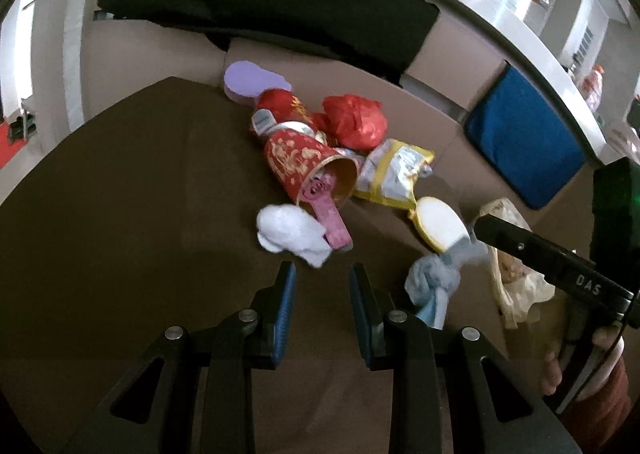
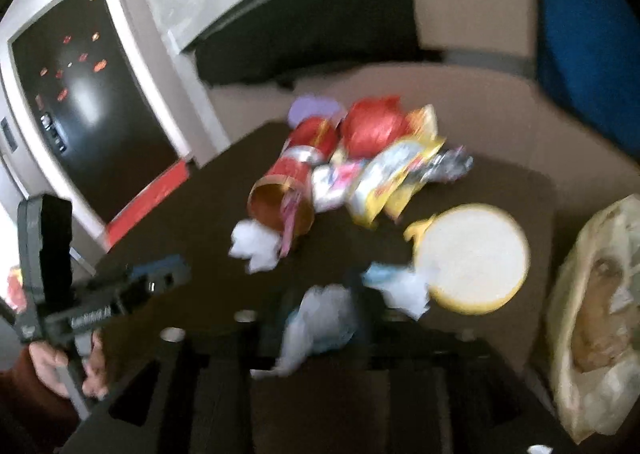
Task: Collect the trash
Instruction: 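Grasp the pink plastic scoop with the right tool while the left tool approaches the white tissue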
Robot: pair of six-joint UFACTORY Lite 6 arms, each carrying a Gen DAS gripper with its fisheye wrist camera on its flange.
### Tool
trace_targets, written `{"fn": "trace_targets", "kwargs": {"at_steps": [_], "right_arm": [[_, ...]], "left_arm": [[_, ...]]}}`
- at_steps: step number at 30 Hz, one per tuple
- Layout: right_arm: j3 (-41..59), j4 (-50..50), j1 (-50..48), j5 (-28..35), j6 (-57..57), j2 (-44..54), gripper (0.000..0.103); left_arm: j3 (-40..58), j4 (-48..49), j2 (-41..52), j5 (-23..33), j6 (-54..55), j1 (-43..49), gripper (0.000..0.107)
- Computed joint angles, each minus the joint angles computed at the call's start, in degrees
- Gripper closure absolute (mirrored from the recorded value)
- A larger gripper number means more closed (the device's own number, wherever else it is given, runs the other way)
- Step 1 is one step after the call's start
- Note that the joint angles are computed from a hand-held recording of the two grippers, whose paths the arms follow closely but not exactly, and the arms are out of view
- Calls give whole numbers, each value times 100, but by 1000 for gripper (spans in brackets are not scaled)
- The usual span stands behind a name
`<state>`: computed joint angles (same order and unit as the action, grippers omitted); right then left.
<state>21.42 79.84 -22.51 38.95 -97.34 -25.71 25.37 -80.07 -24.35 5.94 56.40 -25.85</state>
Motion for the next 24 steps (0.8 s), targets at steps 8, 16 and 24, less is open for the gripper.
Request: {"fn": "trace_targets", "kwargs": {"at_steps": [8, 16, 24], "right_arm": [[1645, 818, 2013, -1055, 13, 2723, 66], [3025, 539, 3077, -2251, 1202, 4240, 75], [1384, 269, 1986, -985, 392, 2666, 95]], "left_arm": [[-448, 556, -666, 521, -461, 1207, 78], [-680, -279, -590, 974, 565, 1928, 78], [-570, -1049, -325, 602, 1071, 1220, 78]]}}
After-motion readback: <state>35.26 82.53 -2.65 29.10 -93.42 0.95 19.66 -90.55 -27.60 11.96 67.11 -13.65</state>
